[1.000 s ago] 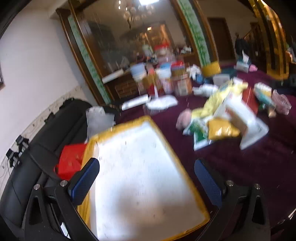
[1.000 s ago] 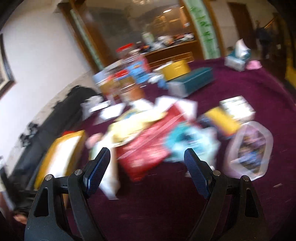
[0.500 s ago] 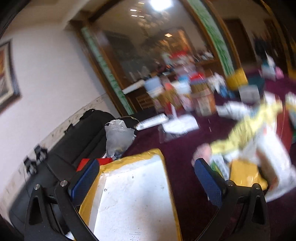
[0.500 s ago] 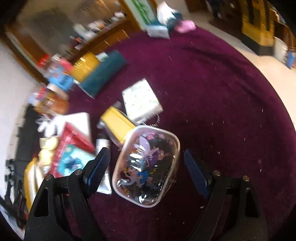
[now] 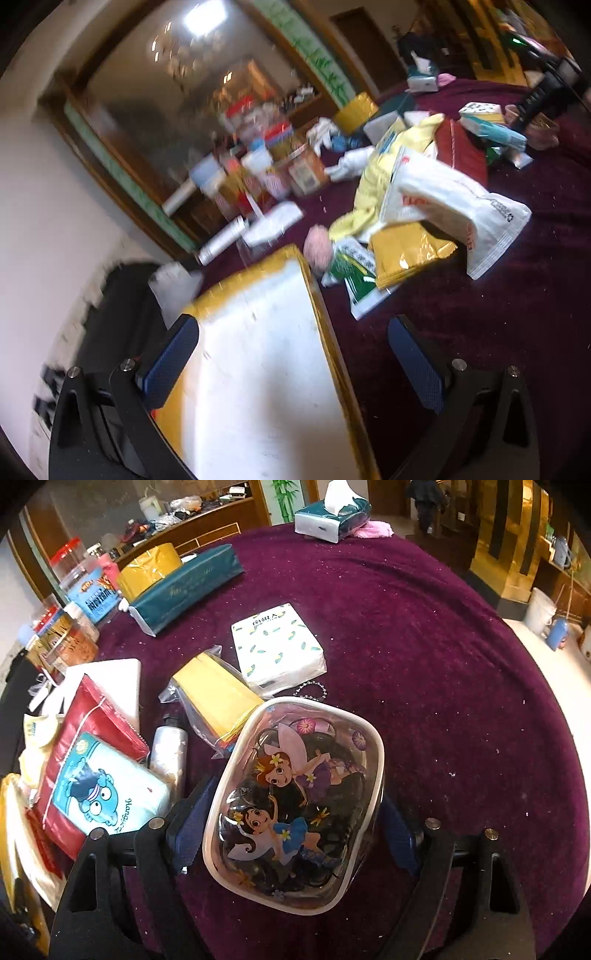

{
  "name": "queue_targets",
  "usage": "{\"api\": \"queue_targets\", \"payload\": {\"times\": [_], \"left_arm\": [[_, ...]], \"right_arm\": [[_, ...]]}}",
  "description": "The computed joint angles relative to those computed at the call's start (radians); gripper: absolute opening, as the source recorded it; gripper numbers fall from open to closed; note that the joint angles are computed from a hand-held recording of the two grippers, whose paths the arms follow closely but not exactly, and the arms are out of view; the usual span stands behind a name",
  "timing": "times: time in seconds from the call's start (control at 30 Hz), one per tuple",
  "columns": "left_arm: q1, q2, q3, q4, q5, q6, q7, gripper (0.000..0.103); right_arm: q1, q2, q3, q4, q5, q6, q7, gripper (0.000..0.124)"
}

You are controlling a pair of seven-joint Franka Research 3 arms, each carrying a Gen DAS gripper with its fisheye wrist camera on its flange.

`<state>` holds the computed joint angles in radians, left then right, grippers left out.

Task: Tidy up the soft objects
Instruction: 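Grasp the clear fairy-print pouch with the right tool while the left tool reaches toward the white bag, then grasp the long white bag with the left tool while the right tool lifts the pouch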

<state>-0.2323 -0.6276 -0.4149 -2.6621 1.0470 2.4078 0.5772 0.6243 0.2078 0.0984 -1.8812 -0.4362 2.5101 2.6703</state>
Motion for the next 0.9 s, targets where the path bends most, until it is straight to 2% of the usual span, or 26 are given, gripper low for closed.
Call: {"api": "queue_targets", "payload": {"times": [0.07, 0.1, 0.17, 0.27, 0.33, 0.43, 0.57, 0.77, 0.8, 0.83, 0.87, 0.9], "left_arm": [[0.013, 0.006, -0.052, 0.036, 0.028, -0.074, -0.021, 0.103], [0.01, 0.013, -0.053, 0.056, 0.028, -0.084, -0.035, 0.103], [-0.021, 0.036, -0.028, 0.115, -0.054, -0.088, -0.049, 0.103], [-0.073, 0.144, 0.046, 0.233, -0.286, -0.059, -0.025, 0.103], [-0.075, 0.243, 0.058, 0.313, -0.385, -0.071, -0.025, 0.102], [-0.067, 0.357, 0.052, 0.388, -0.432, -0.106, -0.084, 0.102], [-0.078, 0.398, 0.071, 0.401, -0.481, -0.071, -0.173, 0.102], [-0.092, 0.488, 0.089, 0.474, -0.499, -0.11, -0.191, 0.101], [-0.093, 0.498, 0.092, 0.481, -0.499, -0.12, -0.194, 0.099], [-0.094, 0.514, 0.094, 0.495, -0.5, -0.142, -0.197, 0.088], [-0.096, 0.526, 0.101, 0.501, -0.515, -0.149, -0.188, 0.072], [-0.096, 0.53, 0.109, 0.5, -0.531, -0.142, -0.18, 0.067]], "right_arm": [[-0.005, -0.012, -0.001, -0.018, 0.003, 0.017, -0.008, 0.083], [-0.002, -0.013, -0.002, -0.019, -0.015, 0.01, -0.008, 0.083], [0.007, -0.009, 0.0, -0.009, -0.048, -0.017, -0.025, 0.088], [0.029, 0.026, 0.004, 0.034, -0.106, -0.07, -0.073, 0.099], [0.034, 0.022, -0.001, 0.012, -0.131, -0.027, -0.06, 0.102], [0.031, 0.012, -0.002, -0.003, -0.129, -0.012, -0.066, 0.103], [0.02, -0.003, -0.001, -0.033, -0.117, 0.038, -0.077, 0.103], [0.017, -0.02, -0.009, -0.069, -0.135, 0.104, -0.026, 0.103], [0.01, -0.03, -0.012, -0.09, -0.136, 0.144, -0.01, 0.103], [0.006, -0.037, -0.013, -0.104, -0.139, 0.17, 0.004, 0.103], [0.002, -0.042, -0.015, -0.115, -0.142, 0.194, 0.019, 0.102], [0.001, -0.041, -0.015, -0.116, -0.146, 0.197, 0.025, 0.1]]}}
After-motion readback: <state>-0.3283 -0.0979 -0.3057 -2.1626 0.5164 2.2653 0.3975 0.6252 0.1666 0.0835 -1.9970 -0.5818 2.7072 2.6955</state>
